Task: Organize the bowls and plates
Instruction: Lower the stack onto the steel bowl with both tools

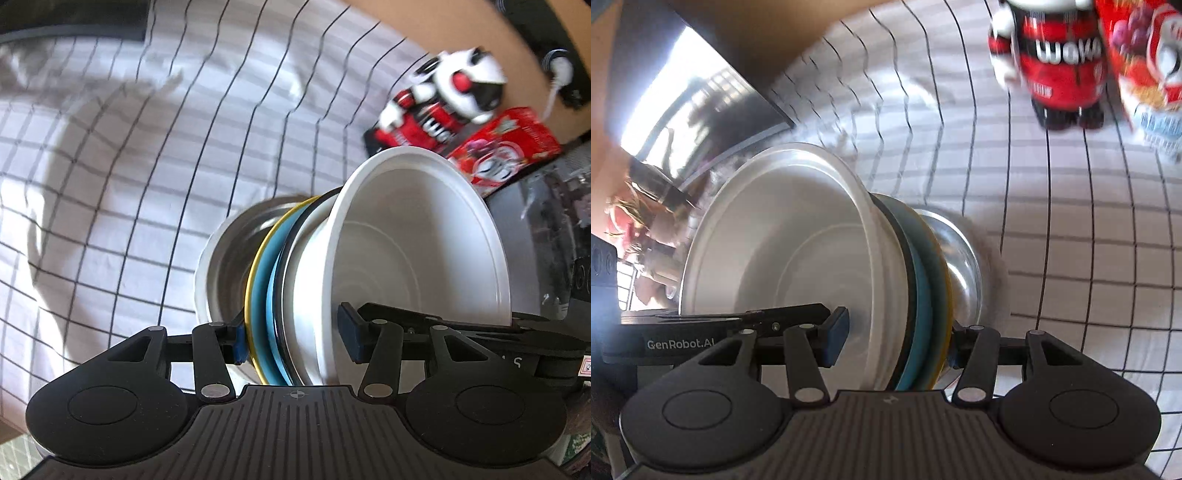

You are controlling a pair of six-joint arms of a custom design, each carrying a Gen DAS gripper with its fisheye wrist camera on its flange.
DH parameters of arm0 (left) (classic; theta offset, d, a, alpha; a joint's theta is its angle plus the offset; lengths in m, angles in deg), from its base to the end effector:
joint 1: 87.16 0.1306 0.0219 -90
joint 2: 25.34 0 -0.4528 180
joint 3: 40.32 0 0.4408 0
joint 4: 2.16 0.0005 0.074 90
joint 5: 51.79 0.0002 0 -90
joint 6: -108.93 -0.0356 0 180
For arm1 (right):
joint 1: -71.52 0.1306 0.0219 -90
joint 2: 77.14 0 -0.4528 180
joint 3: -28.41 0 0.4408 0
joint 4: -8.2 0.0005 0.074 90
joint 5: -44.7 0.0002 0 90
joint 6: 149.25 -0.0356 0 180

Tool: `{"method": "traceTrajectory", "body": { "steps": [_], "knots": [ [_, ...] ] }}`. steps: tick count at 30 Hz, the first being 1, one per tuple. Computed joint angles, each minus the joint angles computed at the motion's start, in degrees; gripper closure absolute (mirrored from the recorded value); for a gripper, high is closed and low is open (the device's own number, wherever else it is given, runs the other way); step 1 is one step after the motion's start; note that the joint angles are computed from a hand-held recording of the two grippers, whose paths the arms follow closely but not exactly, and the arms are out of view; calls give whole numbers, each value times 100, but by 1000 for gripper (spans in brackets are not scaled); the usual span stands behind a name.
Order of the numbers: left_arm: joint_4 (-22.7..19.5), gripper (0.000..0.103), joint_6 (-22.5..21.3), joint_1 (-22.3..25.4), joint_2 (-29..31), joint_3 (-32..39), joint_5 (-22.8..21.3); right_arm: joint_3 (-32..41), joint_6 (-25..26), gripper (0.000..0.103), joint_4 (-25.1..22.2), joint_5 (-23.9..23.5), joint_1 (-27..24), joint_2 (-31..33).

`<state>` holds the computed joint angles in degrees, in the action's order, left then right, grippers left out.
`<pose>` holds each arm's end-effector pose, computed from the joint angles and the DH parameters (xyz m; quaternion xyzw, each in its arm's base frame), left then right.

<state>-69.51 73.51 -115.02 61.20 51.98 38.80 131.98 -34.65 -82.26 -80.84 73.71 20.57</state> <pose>0.4285 -0.2275 0.5303 -0.2228 0.9435 -0.1655 0.1813 0.5295 0.0405 0.5218 -0.2344 0.9220 0.2903 0.1032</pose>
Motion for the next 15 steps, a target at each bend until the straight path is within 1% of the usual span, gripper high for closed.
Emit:
{"method": "traceTrajectory", "body": {
  "steps": [5, 11, 15],
  "knots": [
    [157, 50, -40, 176, -40, -324, 404, -108, -169, 52, 4, 306, 135, 143],
    [243, 51, -154, 229, -63, -434, 561, -78, -263, 51, 18, 424, 216, 227],
    [313, 53, -149, 307, -36, -489, 718, -10, -319, 51, 32, 571, 265, 297]
  ]
}}
